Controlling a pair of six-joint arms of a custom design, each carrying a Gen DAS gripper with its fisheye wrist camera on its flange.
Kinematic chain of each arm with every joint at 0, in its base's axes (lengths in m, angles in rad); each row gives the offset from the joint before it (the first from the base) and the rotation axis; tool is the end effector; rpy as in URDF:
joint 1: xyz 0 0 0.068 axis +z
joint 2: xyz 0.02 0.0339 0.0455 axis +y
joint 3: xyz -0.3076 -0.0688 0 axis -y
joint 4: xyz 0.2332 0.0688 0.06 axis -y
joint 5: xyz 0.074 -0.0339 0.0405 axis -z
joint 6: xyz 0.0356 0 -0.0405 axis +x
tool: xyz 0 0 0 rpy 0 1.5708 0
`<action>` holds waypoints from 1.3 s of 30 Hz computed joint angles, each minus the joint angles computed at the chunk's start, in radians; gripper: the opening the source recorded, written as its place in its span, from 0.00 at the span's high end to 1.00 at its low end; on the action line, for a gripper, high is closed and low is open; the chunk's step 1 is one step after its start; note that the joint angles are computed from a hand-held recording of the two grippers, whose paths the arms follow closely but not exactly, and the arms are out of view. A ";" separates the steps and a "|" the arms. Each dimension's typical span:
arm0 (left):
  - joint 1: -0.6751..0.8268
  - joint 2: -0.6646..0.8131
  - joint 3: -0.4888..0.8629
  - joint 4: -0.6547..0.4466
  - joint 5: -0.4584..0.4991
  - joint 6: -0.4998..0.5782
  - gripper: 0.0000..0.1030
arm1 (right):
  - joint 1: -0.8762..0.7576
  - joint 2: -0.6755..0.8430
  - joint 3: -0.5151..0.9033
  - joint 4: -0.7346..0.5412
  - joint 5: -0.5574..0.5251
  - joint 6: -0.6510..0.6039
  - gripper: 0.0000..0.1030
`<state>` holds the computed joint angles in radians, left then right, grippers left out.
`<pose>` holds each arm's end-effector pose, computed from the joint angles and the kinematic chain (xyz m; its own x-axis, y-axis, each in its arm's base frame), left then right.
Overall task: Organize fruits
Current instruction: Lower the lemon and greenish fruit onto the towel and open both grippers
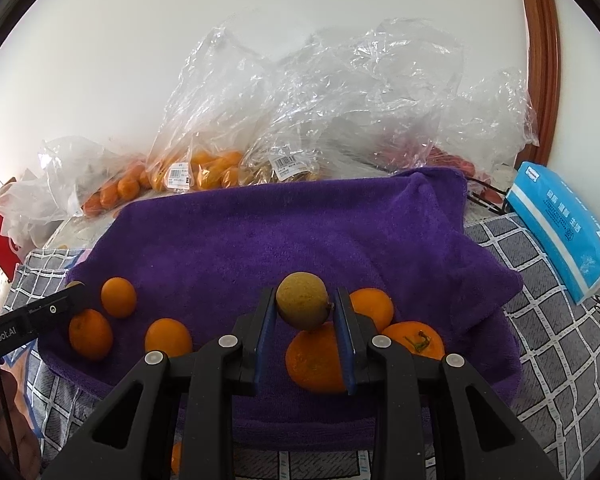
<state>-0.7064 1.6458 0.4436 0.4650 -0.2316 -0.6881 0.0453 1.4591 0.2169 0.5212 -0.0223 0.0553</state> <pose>0.2057 -0.1648 0.1513 -0.7141 -0.2032 -0.6699 0.0634 0.9342 -0.3510 0.1998 0.0099 0.1455 -0.6619 0.0253 -0.7492 -0.0255 0.9981 0.0562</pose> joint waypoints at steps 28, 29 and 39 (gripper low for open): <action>-0.009 -0.054 -0.093 0.171 0.013 0.005 0.63 | -0.053 -0.113 -0.018 -0.042 0.025 0.031 0.57; -0.010 -0.064 -0.098 0.173 0.009 0.003 0.62 | -0.050 -0.128 -0.011 -0.068 0.033 0.032 0.57; -0.044 -0.186 0.004 -0.121 -0.094 0.010 0.61 | -0.031 -0.414 0.008 -0.389 0.051 0.063 0.57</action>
<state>-0.7503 1.4600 0.4473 0.3436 -0.3261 -0.6776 0.0139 1.0447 0.2252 0.1324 0.0288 0.1187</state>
